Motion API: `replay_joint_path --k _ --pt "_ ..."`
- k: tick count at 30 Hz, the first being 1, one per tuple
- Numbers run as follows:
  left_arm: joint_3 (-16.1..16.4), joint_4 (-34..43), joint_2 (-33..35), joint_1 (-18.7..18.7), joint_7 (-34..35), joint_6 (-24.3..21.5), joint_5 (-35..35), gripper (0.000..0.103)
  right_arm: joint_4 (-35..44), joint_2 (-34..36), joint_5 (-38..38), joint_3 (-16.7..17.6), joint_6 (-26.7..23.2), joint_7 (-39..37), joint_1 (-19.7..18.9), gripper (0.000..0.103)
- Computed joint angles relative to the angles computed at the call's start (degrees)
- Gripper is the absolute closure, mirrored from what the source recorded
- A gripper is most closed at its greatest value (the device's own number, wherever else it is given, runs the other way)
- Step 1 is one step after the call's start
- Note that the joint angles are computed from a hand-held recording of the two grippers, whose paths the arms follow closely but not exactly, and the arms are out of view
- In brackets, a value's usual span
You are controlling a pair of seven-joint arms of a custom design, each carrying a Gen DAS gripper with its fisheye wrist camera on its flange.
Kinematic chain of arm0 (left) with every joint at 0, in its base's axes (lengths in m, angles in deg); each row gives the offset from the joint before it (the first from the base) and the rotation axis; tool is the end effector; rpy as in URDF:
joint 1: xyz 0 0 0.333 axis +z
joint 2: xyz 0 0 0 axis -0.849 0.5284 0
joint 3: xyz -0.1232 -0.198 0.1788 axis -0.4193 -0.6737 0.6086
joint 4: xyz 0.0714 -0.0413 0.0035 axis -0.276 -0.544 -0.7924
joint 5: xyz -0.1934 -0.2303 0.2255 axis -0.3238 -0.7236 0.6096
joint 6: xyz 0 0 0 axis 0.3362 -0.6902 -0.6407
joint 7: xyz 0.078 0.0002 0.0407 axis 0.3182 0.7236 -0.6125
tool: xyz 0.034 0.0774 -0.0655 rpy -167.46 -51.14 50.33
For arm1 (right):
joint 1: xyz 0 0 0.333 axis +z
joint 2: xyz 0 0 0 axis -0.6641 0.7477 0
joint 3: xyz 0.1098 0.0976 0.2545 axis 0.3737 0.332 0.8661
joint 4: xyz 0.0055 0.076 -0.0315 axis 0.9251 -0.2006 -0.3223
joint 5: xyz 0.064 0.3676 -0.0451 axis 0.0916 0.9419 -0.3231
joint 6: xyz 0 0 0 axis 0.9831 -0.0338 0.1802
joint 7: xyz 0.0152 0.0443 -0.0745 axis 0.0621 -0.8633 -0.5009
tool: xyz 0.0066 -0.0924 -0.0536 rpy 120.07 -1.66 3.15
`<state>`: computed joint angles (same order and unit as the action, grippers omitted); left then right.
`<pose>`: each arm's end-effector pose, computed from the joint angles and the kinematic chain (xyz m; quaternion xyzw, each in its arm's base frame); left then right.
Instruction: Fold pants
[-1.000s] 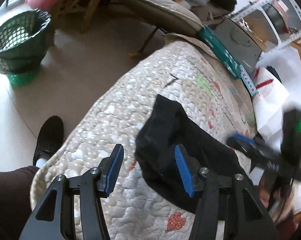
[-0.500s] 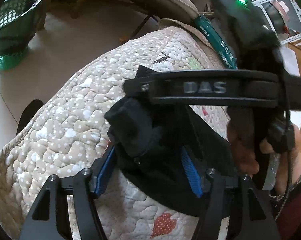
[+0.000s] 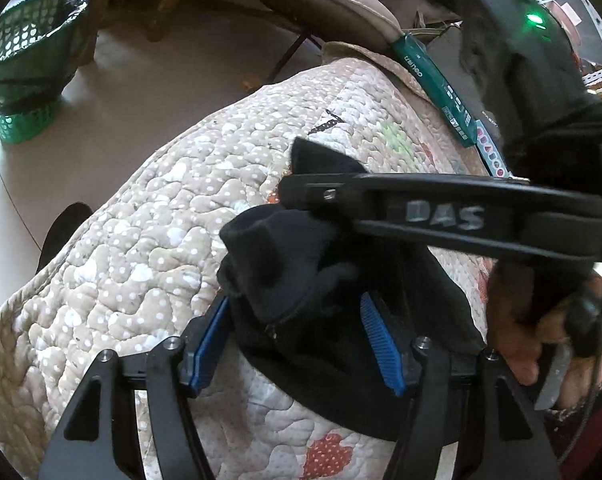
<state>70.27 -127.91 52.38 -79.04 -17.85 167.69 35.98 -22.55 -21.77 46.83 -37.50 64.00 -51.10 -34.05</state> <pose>0.3629 -0.3552 0.3586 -0.8596 0.3489 -0.3731 0.0145 0.5590 0.1174 0.4102 -0.9669 0.2185 0.0686 0.1121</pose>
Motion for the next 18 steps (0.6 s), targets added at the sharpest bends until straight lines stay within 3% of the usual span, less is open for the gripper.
replay_joint_path --k 8,10,12,14,18 --pt "0.43 -0.23 -0.31 0.76 -1.75 1.70 2.56 0.039 2.52 -1.28 4.25 -1.24 -4.27 -1.84 -2.21 0.084" --pt "0.35 -0.04 -0.07 0.73 0.90 1.48 1.30 0.040 2.78 -1.32 4.51 -1.36 -4.66 -1.62 -2.32 0.084" --pt "0.23 0.24 0.53 0.57 8.91 1.44 -4.07 0.065 3.02 -1.21 5.08 -1.43 -5.26 -1.13 -2.45 0.084" --pt "0.16 0.64 1.17 0.41 17.47 1.43 -9.88 0.082 3.15 -1.02 5.30 -1.49 -5.59 -1.04 -2.59 0.084" --pt "0.73 0.20 0.70 0.60 16.14 3.66 -9.27 0.087 1.04 -2.41 5.46 -1.47 -3.97 -1.28 -2.41 0.084"
